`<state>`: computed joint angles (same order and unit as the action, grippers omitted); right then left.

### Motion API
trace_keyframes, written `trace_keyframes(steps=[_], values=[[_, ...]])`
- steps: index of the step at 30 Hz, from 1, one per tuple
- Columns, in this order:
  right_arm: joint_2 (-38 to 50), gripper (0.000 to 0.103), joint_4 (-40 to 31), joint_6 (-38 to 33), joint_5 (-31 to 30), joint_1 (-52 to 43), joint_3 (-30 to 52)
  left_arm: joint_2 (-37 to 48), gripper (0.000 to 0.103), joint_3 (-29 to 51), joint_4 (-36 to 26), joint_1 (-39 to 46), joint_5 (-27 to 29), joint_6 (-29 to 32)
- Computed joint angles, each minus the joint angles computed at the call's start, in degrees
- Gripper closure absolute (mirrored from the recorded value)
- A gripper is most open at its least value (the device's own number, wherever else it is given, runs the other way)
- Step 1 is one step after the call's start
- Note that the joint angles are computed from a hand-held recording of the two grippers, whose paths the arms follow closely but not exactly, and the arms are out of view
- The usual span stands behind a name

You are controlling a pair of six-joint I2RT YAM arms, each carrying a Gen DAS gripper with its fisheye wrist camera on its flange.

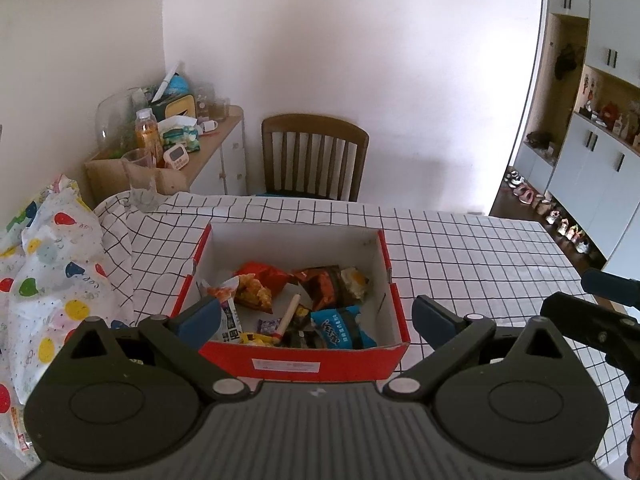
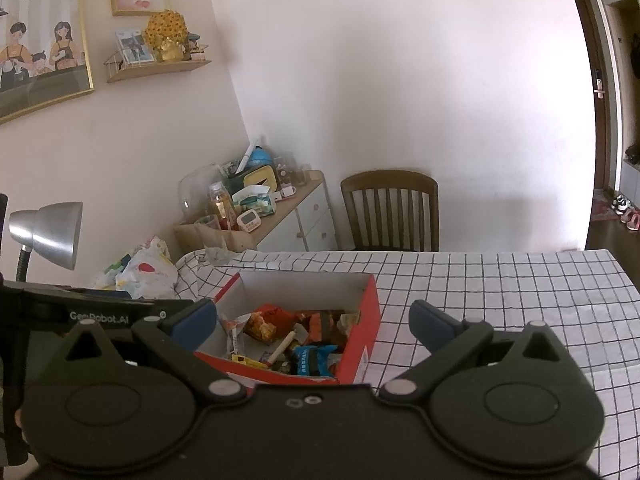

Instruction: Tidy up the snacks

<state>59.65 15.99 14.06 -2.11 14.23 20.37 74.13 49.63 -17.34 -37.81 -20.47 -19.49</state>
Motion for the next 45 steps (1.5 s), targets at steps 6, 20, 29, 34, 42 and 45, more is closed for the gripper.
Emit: trace_keyframes(steps=[6,20,29,34,42,45], values=[[0.20,0.000,-0.47,-0.13,-0.81,-0.48,0.42,0.63,0.001,0.46,-0.68,0.74,1.07,-0.63],[1.72,0.000,-0.19,-0.13,-1.82,-0.21,0.94,2.00,0.001,0.78,-1.88,1.52,1.97,-1.31],[2.30,0.000,-0.49,-0.13,-1.76,-0.03,1.39,2.28,0.001,0.83,-2.20,1.94,1.57,-1.96],[3.23,0.000,-0.25,-0.13,-2.12,-0.23,1.73,2.31,0.001,0.64,-2.38,2.03,1.21,-2.12],[4.40,0.000,0.29,-0.45,-3.02,-0.71,1.93,2.71,0.001,0.74,-2.76,2.16,1.18,-2.48],[4.46,0.000,0.32,-0.52,-3.25,-1.02,1.94,2.95,0.001,1.11,-3.24,1.96,1.00,-2.66]])
